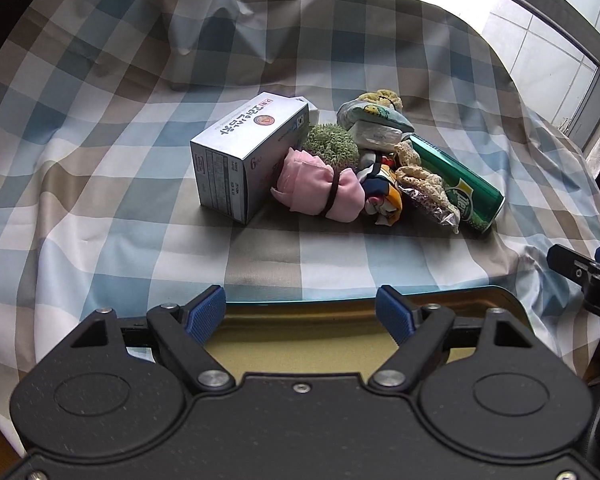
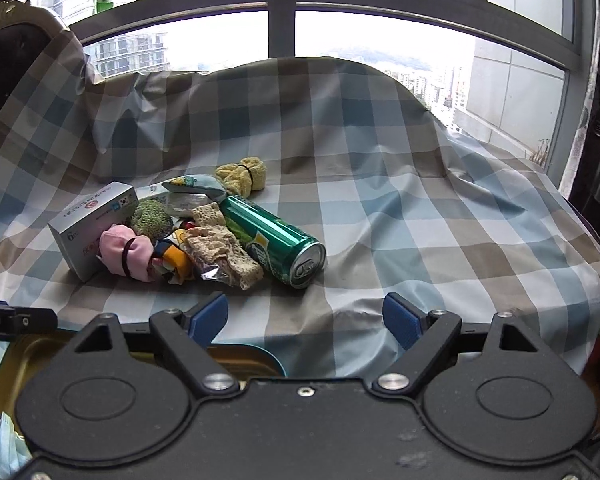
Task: Organize soft objects
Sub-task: 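Grasp the beige lace foil packet with the right gripper while the left approaches the pink cloth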
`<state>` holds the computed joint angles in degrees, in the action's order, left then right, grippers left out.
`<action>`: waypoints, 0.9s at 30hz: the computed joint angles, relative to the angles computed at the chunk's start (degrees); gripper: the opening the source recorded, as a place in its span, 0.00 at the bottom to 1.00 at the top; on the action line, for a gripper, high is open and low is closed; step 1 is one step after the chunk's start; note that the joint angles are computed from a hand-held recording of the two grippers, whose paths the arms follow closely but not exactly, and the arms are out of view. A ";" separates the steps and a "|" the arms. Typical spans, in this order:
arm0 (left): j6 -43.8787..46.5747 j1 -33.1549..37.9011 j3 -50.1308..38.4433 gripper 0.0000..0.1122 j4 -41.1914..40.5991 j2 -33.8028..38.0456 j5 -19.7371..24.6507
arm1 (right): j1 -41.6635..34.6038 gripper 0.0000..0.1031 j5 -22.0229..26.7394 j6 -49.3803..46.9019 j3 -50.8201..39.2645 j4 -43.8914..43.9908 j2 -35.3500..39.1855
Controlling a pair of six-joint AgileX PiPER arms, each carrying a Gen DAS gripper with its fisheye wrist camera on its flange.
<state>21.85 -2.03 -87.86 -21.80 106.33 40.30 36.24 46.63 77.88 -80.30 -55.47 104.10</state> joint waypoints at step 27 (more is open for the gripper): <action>-1.70 1.06 -14.72 0.73 3.48 11.34 4.95 | -7.33 0.34 12.29 -57.35 -61.80 27.61 41.30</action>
